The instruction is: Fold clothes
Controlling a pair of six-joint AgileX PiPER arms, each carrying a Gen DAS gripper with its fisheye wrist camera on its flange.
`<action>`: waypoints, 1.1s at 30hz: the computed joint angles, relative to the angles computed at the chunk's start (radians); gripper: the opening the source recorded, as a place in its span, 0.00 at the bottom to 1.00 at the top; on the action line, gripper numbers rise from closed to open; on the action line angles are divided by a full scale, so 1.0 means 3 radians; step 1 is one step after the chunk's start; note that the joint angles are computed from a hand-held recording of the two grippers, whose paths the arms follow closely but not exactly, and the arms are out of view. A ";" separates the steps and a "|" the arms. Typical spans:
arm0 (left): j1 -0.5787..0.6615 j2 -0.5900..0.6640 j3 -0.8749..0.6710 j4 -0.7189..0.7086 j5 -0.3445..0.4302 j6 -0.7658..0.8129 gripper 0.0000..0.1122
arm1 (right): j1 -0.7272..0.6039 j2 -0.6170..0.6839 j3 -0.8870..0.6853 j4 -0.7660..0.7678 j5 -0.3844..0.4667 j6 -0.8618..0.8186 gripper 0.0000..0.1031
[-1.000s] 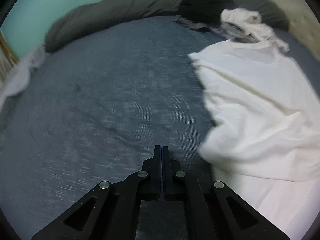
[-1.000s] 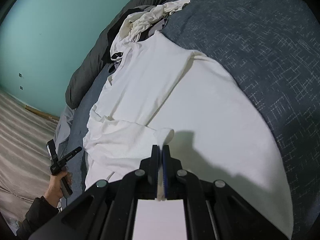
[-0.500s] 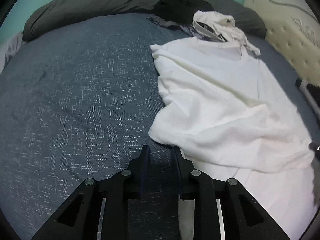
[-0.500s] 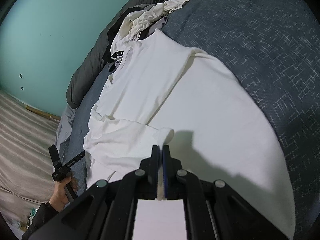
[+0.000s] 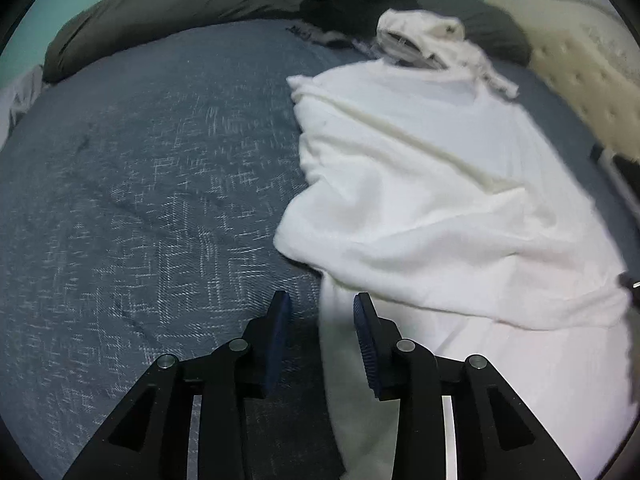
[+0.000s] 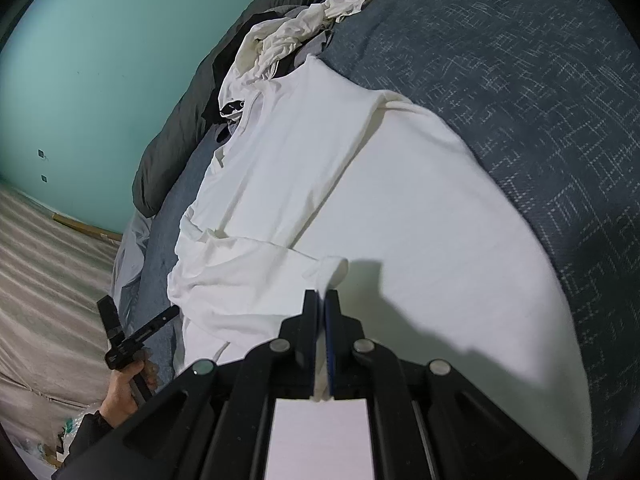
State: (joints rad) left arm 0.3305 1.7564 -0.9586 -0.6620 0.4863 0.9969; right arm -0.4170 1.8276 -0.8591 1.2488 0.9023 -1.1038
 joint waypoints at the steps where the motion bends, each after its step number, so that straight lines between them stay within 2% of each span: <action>1: -0.0007 0.0017 -0.0003 0.0038 -0.0075 -0.0072 0.32 | -0.0015 0.0008 -0.0004 0.0002 0.0008 0.0004 0.03; 7: 0.0045 0.0117 -0.0115 0.0006 -0.0254 -0.0277 0.34 | -0.0014 0.0030 -0.0021 0.0005 0.0017 0.0005 0.03; 11: 0.0036 0.0141 -0.0109 -0.0476 -0.0375 0.0157 0.34 | -0.0010 0.0037 -0.0027 -0.0001 0.0022 -0.0003 0.03; 15: 0.0036 0.0088 -0.0076 -0.0605 -0.0314 0.0304 0.33 | -0.0035 0.0061 -0.0028 -0.0008 0.0024 -0.0006 0.03; 17: -0.0026 0.0015 0.0034 -0.0738 -0.0379 0.0581 0.34 | -0.0030 0.0059 -0.0031 -0.0017 0.0010 -0.0005 0.03; 20: -0.0116 0.0026 0.0092 -0.0568 -0.0463 0.0567 0.34 | -0.0010 0.0042 -0.0026 -0.0024 -0.0005 -0.0015 0.03; 24: -0.0092 0.0065 0.0068 -0.0639 -0.0429 0.0699 0.33 | 0.0001 0.0055 -0.0040 -0.0017 -0.0001 -0.0013 0.03; 26: -0.0108 0.0064 0.0042 -0.0535 -0.0424 0.0638 0.28 | -0.0010 0.0077 -0.0046 -0.0011 0.0013 -0.0008 0.03; 27: -0.0123 0.0058 0.0027 -0.0451 -0.0425 0.0579 0.19 | -0.0018 0.0087 -0.0045 -0.0008 0.0025 -0.0007 0.03; 30: -0.0134 -0.0012 0.0008 -0.0214 -0.0419 0.0430 0.07 | -0.0027 0.0098 -0.0045 -0.0008 0.0036 -0.0008 0.03; 33: -0.0090 -0.0108 0.0015 -0.0218 -0.0404 0.0397 0.06 | -0.0028 0.0098 -0.0052 -0.0009 0.0037 -0.0010 0.03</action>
